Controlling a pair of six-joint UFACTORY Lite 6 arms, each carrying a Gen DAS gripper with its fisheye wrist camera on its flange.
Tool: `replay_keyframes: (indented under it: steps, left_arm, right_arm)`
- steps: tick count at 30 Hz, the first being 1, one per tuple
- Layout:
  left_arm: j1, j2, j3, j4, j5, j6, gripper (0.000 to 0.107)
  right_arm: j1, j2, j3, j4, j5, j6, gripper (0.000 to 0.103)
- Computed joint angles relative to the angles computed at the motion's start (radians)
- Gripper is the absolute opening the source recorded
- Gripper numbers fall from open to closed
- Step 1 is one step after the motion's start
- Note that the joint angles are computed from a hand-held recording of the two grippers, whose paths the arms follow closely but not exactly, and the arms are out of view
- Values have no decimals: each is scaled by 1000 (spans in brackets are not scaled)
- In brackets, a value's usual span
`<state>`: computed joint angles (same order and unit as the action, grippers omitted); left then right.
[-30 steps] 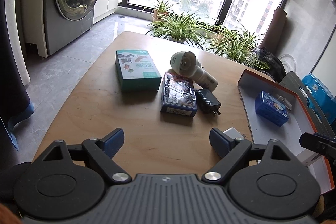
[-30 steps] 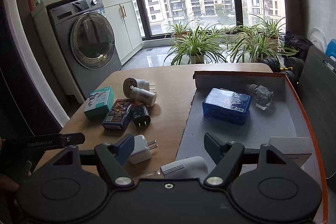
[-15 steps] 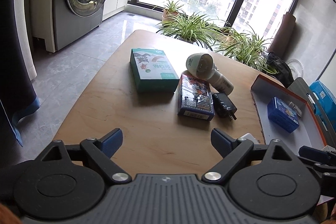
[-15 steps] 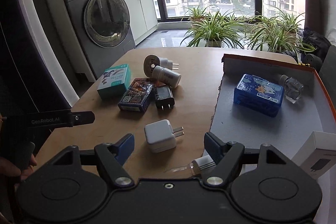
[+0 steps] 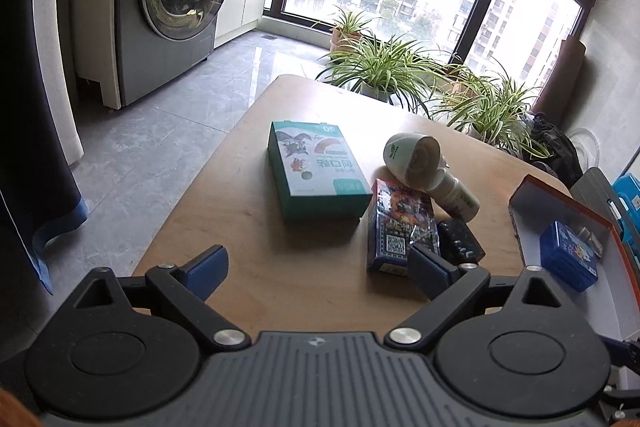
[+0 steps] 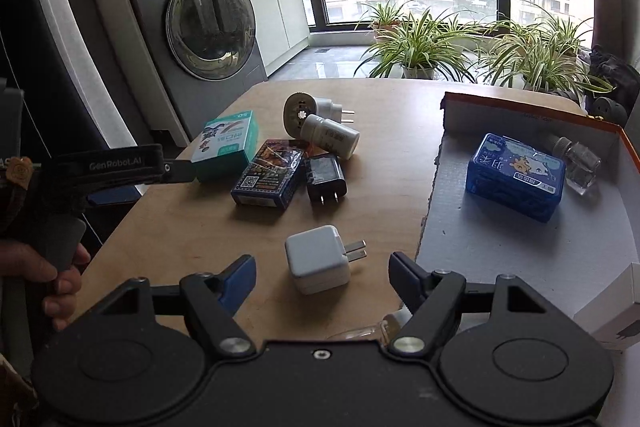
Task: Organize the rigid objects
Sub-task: 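Grasp the green bandage box with the left tool while the right tool grasps the white cube charger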
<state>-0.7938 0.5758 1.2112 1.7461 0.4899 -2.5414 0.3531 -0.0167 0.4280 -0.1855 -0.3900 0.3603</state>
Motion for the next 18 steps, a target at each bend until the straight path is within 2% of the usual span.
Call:
replay_keyframes:
  steps: [1, 6, 13, 16, 18]
  left_arm:
    - [9, 20, 35, -20, -1, 31, 103]
    - [59, 199, 334, -252, 8, 339, 103]
    - [124, 528, 864, -762, 85, 938, 103]
    - [144, 641, 1048, -898, 147, 1097, 103]
    - [160, 675, 1099, -951, 151, 1155, 103]
  right_arm:
    - [-4, 4, 4, -7, 0, 7, 87]
    - [-40, 22, 13, -83, -14, 68, 87]
    - [-91, 53, 32, -197, -36, 147, 87]
    - [-113, 74, 44, -248, -44, 186, 87]
    - [-121, 93, 58, -284, -41, 216, 87]
